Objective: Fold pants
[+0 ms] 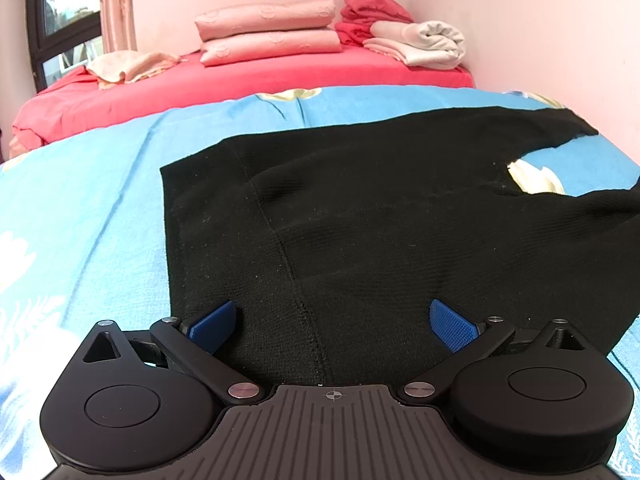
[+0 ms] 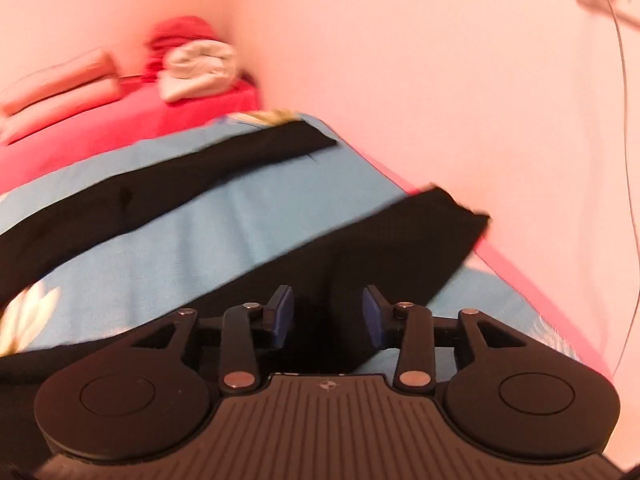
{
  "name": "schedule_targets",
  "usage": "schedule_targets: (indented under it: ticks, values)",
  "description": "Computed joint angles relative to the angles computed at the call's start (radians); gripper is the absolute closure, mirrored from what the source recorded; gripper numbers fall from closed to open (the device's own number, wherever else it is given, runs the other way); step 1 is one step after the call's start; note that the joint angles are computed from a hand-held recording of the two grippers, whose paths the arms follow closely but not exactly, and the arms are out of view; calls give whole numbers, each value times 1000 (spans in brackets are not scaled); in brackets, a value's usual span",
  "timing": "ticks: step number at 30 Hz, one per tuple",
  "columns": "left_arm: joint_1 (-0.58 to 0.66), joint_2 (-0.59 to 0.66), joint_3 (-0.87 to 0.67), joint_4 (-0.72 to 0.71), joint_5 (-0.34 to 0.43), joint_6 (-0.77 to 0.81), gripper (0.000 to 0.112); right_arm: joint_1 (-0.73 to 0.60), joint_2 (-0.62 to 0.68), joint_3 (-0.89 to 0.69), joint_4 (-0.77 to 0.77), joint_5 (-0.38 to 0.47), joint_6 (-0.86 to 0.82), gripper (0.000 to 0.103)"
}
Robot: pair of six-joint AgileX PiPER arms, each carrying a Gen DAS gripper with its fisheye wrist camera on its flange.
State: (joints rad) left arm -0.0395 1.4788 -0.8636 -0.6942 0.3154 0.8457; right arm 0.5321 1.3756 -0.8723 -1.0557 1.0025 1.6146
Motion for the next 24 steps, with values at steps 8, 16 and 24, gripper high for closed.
schedule_targets:
  ticks: [8,16,24]
  values:
    - [-3,0,-1,11,-4,-11,9,208,19,-46,173,-140,-310,43]
    - [1,5,-12,32,10,-31,9,208,98,-95,278,-64,-497,98]
    - [36,-20,-105,156,156,-187,9,220,1,-163,390,-96,-581,72]
